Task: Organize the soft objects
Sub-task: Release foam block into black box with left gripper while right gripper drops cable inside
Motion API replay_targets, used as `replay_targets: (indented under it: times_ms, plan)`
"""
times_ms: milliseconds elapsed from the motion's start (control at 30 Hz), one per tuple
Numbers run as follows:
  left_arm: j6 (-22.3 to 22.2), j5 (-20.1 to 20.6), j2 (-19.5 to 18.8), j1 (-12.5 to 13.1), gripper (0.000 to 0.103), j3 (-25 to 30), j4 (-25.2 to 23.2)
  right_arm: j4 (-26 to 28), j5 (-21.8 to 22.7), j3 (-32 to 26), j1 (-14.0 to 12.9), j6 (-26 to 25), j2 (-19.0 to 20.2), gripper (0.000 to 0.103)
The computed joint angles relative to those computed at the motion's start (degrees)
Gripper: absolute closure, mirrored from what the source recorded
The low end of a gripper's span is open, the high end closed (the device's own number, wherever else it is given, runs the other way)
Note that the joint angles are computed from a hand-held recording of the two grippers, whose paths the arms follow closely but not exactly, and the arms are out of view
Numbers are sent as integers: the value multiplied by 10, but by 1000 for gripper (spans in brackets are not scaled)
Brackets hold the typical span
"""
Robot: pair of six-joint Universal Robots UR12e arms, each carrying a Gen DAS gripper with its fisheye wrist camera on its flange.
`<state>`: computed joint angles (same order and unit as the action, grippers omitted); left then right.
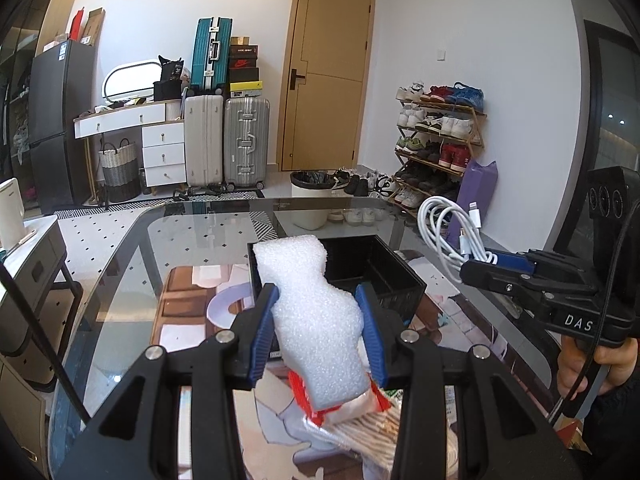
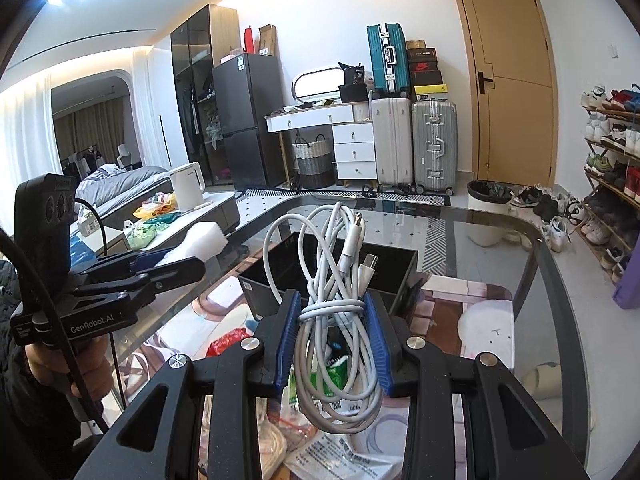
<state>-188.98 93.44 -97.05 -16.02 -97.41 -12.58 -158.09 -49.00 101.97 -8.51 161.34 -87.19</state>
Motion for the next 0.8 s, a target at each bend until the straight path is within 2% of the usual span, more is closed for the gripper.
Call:
replay_targets:
  times_ms: [800]
  plan:
    - [-16, -11, -41, 9, 64, 57, -28, 38, -1, -61, 19, 7, 51, 70]
